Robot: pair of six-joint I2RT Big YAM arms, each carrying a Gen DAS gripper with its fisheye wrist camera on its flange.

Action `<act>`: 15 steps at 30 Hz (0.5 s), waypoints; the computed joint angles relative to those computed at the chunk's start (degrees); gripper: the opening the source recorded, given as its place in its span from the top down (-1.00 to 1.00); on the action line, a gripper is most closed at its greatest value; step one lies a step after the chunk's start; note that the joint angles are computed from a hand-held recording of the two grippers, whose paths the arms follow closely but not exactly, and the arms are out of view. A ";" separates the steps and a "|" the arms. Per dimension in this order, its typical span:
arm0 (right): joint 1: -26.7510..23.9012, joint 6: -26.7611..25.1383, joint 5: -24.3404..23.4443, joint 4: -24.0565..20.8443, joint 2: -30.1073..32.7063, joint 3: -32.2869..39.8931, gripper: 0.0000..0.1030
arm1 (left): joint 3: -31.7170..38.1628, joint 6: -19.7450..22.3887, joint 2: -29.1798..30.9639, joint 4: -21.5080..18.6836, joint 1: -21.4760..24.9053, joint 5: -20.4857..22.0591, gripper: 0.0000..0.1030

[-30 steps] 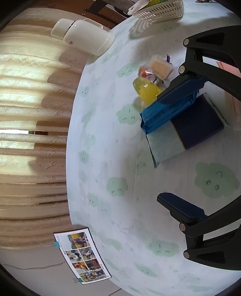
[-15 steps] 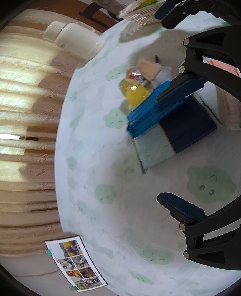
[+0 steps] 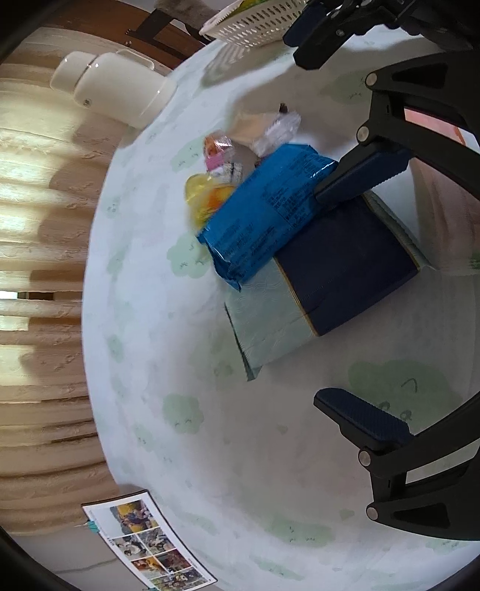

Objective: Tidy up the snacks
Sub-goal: 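Grasp the navy-and-teal box with the left gripper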

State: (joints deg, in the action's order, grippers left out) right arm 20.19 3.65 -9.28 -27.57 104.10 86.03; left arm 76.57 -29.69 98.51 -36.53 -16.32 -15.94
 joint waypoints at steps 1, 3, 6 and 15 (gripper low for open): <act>-0.08 0.15 -0.06 -0.08 0.10 0.09 -0.59 | 0.48 -0.37 0.44 -0.59 0.09 -0.05 -0.96; -0.19 0.37 -0.12 -0.15 0.24 0.16 -0.59 | 1.12 -0.62 1.03 -1.36 0.16 -0.35 -0.97; -0.23 0.34 -0.21 -0.04 0.13 -0.09 -0.59 | 0.86 -0.99 0.83 -1.41 0.20 -0.54 -0.91; -0.01 -0.58 -2.59 0.45 -0.41 -0.66 -0.59 | -1.84 -2.36 -1.68 0.15 1.26 -1.45 0.01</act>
State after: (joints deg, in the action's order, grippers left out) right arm 20.18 3.07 -11.87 -27.12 103.70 85.37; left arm 74.73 -32.05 96.83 -36.38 -15.06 -17.38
